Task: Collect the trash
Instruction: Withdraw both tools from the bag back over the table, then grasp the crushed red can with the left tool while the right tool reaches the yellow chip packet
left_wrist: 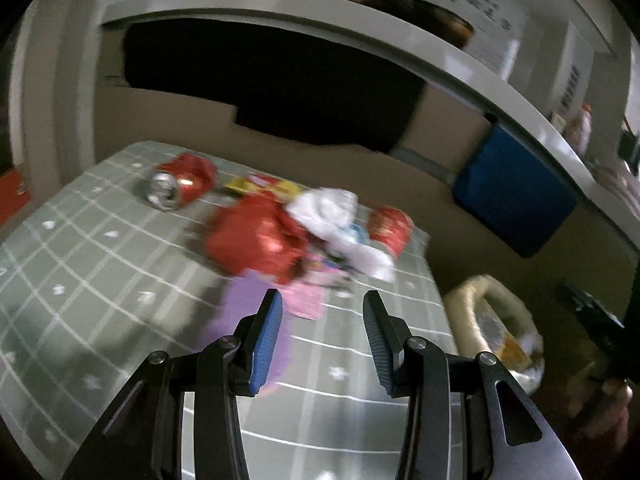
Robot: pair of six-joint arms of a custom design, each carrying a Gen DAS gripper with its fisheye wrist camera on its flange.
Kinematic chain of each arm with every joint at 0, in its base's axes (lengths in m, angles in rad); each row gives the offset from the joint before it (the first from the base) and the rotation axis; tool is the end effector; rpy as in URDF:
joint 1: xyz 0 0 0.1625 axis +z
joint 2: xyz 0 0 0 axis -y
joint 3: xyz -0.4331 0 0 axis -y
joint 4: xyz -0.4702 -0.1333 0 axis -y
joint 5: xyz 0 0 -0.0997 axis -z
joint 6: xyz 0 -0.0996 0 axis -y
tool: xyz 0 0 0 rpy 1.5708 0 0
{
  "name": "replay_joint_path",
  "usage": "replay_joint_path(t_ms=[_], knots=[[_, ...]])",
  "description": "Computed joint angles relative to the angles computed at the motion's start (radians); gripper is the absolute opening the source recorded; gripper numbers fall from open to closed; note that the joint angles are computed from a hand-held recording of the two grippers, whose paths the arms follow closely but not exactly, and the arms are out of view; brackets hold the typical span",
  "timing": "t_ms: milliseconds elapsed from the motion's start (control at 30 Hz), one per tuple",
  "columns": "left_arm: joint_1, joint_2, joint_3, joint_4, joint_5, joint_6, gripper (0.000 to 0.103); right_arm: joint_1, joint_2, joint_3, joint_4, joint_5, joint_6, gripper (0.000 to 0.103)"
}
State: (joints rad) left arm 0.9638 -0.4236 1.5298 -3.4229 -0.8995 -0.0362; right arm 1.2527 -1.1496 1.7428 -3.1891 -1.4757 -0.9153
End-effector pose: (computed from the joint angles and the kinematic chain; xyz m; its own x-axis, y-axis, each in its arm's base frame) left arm -0.2570 -0.7123 -0.0695 -0.8985 0.0780 -0.4320 0.3867 0.6065 -0.6947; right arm -0.0844 -0.7128 0.3287 -0.7205 -0.2480 0.6476 -0.6708 0.4862 -0.5601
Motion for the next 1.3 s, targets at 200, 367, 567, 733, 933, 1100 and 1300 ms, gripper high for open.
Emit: replay_joint_path(t_ms=[200, 367, 567, 733, 933, 1100, 1300], knots=[[0.049, -0.039, 0.002, -0.054, 0.028, 0.058, 0.043, 0.058, 0.065, -0.033, 0.025, -0.002, 0.023, 0.061], [0.11, -0.025, -0.118, 0.006, 0.011, 0.062, 0.045, 0.095, 0.156, -0.096, 0.052, -0.027, 0.036, 0.06], [0.175, 0.099, -0.42, 0.196, 0.085, -0.063, 0.045, 0.115, 0.254, -0.218, 0.124, -0.074, 0.097, 0.06], [0.197, 0.248, -0.69, 0.293, 0.205, -0.121, 0.047, 0.118, 0.319, -0.295, 0.141, -0.112, 0.127, 0.06], [0.23, 0.342, -0.918, 0.55, 0.215, -0.077, 0.047, 0.117, 0.355, -0.369, 0.241, -0.133, 0.134, 0.06], [0.256, 0.287, -0.851, 0.639, 0.099, -0.076, 0.05, 0.116, 0.396, -0.427, 0.243, -0.167, 0.147, 0.06], [0.247, 0.175, -0.651, 0.647, 0.025, -0.085, 0.051, 0.117, 0.439, -0.503, 0.3, -0.165, 0.223, 0.06]])
